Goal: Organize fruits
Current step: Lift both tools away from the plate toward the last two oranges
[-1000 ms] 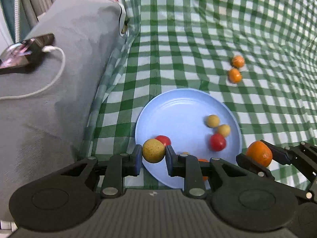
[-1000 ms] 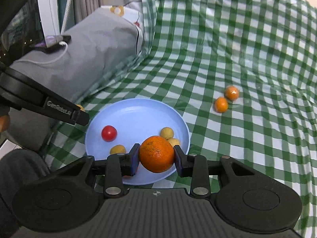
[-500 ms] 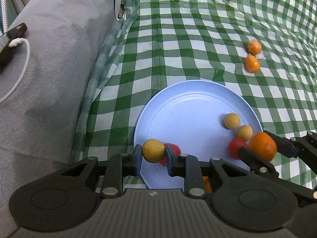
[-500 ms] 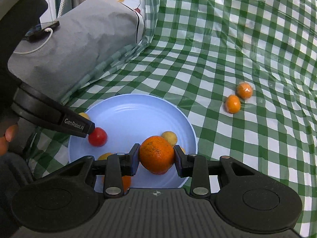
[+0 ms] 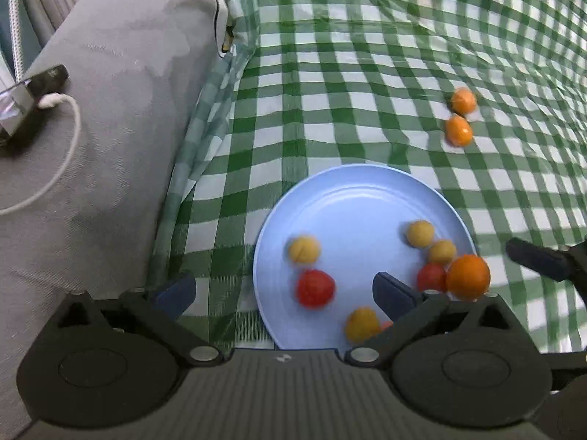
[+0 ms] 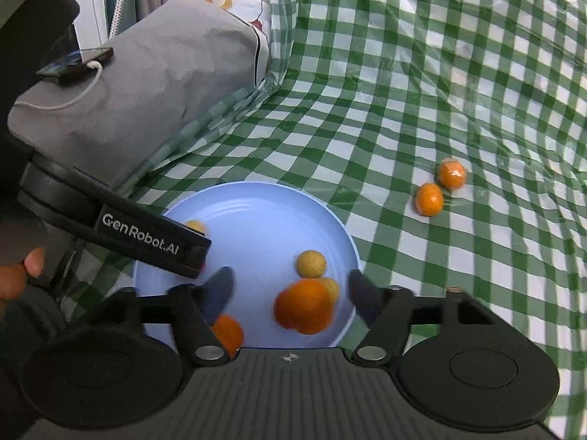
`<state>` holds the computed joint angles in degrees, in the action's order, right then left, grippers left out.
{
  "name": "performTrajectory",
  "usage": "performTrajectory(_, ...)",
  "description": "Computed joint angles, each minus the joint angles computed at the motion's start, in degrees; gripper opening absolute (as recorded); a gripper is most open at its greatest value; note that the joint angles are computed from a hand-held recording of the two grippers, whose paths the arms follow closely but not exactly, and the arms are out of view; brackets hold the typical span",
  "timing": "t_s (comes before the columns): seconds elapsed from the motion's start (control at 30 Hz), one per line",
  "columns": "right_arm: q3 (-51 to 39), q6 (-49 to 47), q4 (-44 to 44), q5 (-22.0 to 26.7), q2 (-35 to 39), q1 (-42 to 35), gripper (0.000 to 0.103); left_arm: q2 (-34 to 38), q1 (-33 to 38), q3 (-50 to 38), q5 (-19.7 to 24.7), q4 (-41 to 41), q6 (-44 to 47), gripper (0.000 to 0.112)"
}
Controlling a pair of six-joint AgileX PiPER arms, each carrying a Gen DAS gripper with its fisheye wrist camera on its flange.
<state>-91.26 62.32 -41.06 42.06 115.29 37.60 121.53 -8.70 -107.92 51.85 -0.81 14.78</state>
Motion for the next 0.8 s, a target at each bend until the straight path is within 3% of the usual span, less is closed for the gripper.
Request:
performTrajectory(0.13, 4.37, 3.32, 0.25, 3.06, -5.37, 3.17, 0.089, -6.77, 0.69, 7.41, -0.46, -0.42, 0.83, 0.102)
performTrajectory(0.27, 8.53, 9.30, -0.58, 7.27, -10.93, 8.10, 0.092, -16.68, 1.92, 18.69, -2.96, -0.58, 2.49, 0.103)
performTrajectory(0.47, 10.86, 21.71, -7.72, 16.11, -16.03, 18.51, 0.099, -30.15, 4.19, 32.30, -6.30, -1.98, 4.47, 0.103)
performTrajectory(0.8, 10.82, 25.05, -14.19, 23.23, -18.41, 27.16, 0.100, -42.00, 5.31, 39.80, -7.43, -3.39, 5.68, 0.103)
